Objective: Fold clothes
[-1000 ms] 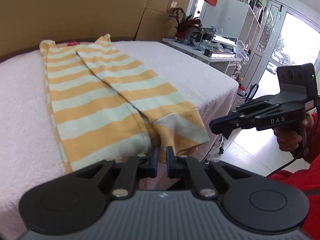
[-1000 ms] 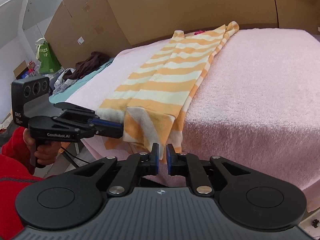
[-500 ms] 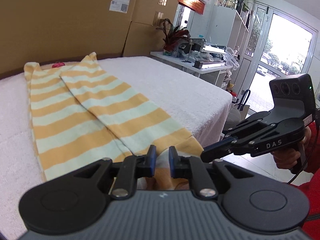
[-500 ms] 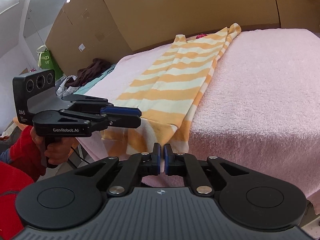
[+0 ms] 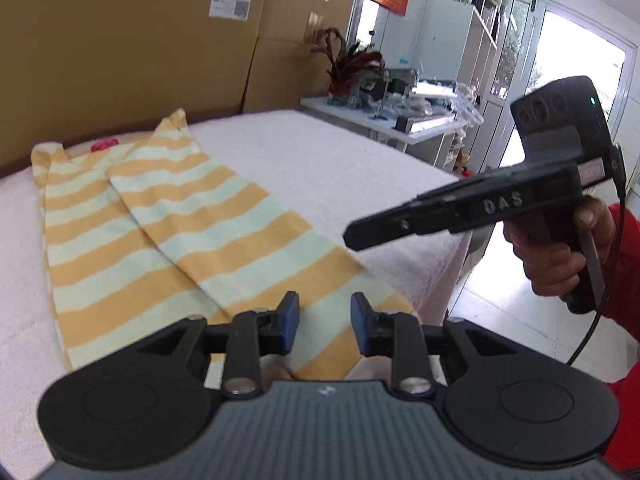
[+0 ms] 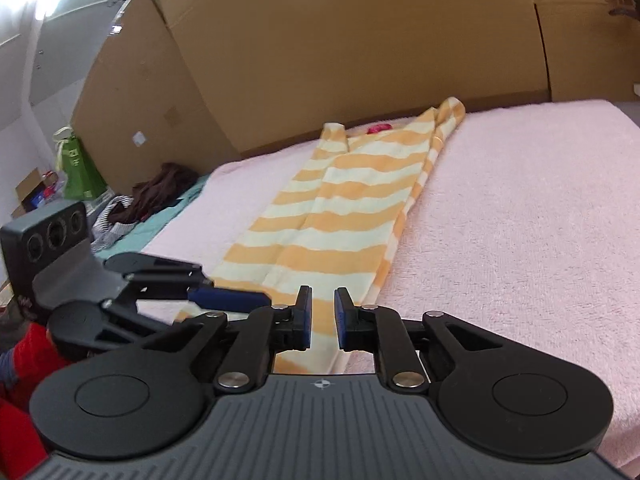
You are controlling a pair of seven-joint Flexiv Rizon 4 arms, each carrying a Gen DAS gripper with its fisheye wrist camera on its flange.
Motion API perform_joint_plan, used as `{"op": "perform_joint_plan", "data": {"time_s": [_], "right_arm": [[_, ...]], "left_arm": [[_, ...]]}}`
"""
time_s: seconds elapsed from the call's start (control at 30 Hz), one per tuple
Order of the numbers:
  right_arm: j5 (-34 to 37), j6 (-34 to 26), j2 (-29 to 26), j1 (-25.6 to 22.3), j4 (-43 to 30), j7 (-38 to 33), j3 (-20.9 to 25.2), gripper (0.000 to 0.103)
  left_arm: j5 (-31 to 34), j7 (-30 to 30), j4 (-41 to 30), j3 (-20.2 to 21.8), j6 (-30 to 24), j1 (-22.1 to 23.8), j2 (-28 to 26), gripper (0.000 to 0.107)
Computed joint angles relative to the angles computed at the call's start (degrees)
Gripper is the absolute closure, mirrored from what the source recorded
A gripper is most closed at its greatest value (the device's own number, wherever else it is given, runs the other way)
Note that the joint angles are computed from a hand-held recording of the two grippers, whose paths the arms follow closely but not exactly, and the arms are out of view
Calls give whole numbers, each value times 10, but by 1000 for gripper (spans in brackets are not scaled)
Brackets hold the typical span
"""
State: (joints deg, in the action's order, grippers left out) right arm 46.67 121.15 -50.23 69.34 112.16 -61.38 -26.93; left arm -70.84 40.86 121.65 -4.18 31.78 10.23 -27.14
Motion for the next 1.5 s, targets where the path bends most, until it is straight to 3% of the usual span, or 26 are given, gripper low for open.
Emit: {"op": "perform_joint_plan", "data": {"time_s": [0.13, 0.3, 0.33, 0.43, 0.5, 0.53, 0.6, 0.67, 0.83, 0.93, 1.03, 1.13, 1.23, 1.37, 1.43, 1.5], "right_arm": [[-58, -12, 5, -66, -7, 26, 45, 87], [-117, -11, 10, -123, -32, 29, 48, 86], [-128, -8, 10, -138, -40, 28, 51, 81], [-171, -69, -3, -179, -80, 38, 46, 78], [-224, -101, -8, -221, -99, 68, 59, 82], [-222, -107, -10, -232, -109, 62, 62, 90], [-239, -116, -15, -246, -121, 80, 55, 88], [-248, -122, -31, -237, -137, 97, 19, 86], [-290, -191, -83, -241, -202, 155, -54, 83], [-282, -172, -113, -250, -227, 208, -81, 80], [-307, -163, -120, -288, -247, 233, -60, 79], [-357, -130, -109, -361, -261, 231, 23, 78], [-393, -137, -99, -409, -271, 228, 83, 78], [-410, -115, -91, -426, -264, 214, 107, 78], [-423, -135, -87, -432, -271, 208, 116, 78], [-426, -162, -90, -421, -280, 213, 97, 82]], "left_arm": [[29, -15, -9, 7, -14, 10, -6, 81], [22, -29, -31, -8, -21, 8, -10, 78], [17, -36, -36, -11, -11, 1, -14, 78], [46, -71, -55, -13, 2, -12, -32, 79], [49, -56, -56, -18, -7, -2, -36, 74], [57, -71, -63, -17, -19, 3, -41, 68], [73, -98, -77, -17, -42, 12, -50, 65], [78, -118, -83, -19, -48, 14, -53, 66], [59, -132, -95, -28, -33, 11, -61, 61], [49, -144, -104, -35, -28, 15, -75, 58], [46, -117, -97, -38, -33, 20, -73, 50], [48, -106, -91, -36, -42, 23, -70, 44], [45, -95, -88, -35, -44, 22, -70, 43], [48, -98, -94, -33, -51, 24, -74, 42], [47, -97, -95, -34, -51, 23, -75, 41], [42, -87, -90, -35, -46, 22, -72, 40]]}}
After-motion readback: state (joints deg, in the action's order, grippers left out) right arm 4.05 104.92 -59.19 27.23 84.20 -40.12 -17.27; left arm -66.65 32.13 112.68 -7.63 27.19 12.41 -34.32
